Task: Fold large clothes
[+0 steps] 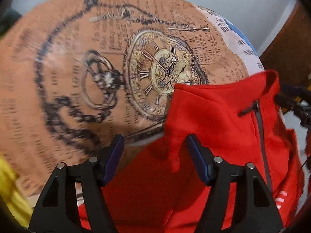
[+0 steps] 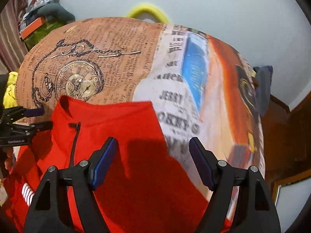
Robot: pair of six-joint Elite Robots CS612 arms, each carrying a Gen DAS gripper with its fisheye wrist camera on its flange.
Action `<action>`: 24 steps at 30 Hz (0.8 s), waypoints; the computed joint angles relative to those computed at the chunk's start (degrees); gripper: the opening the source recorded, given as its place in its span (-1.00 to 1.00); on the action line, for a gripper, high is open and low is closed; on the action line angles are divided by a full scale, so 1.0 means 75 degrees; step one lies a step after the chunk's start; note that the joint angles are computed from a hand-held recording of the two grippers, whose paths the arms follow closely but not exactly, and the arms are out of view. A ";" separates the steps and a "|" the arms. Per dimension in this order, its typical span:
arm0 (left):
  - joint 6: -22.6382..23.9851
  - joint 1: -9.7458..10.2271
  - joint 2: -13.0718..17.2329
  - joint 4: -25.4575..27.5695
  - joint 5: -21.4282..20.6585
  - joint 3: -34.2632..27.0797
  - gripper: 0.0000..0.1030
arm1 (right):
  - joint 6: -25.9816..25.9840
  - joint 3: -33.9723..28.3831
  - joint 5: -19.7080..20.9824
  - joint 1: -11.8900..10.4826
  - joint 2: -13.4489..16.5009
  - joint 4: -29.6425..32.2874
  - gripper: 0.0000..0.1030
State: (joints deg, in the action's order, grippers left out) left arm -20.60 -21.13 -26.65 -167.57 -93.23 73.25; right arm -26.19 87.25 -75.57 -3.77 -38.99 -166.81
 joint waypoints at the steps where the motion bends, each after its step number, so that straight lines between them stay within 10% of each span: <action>1: -0.0103 0.0033 0.0084 0.0028 -0.0212 -0.0106 0.30 | -0.0009 -0.0057 0.0096 0.0009 0.0041 0.0093 0.41; 4: -0.0250 -0.0004 0.0147 -0.0161 -0.0170 -0.0144 0.27 | -0.0072 -0.0071 0.0150 0.0070 0.0117 0.0057 0.04; 8: -0.0233 -0.0029 0.0222 -0.0752 -0.0552 -0.0142 -0.56 | -0.0036 0.0198 0.0251 0.0062 0.0051 -0.0428 -0.61; 14: 0.0232 -0.0366 -0.0073 -0.0963 0.0689 0.0264 -0.86 | -0.0179 0.0556 0.0285 0.0016 -0.0194 -0.0803 -0.73; 24: 0.1103 -0.0691 -0.1592 -0.1912 0.1163 0.2194 -0.87 | -0.0651 0.1936 0.1101 -0.0301 -0.1267 -0.1490 -0.74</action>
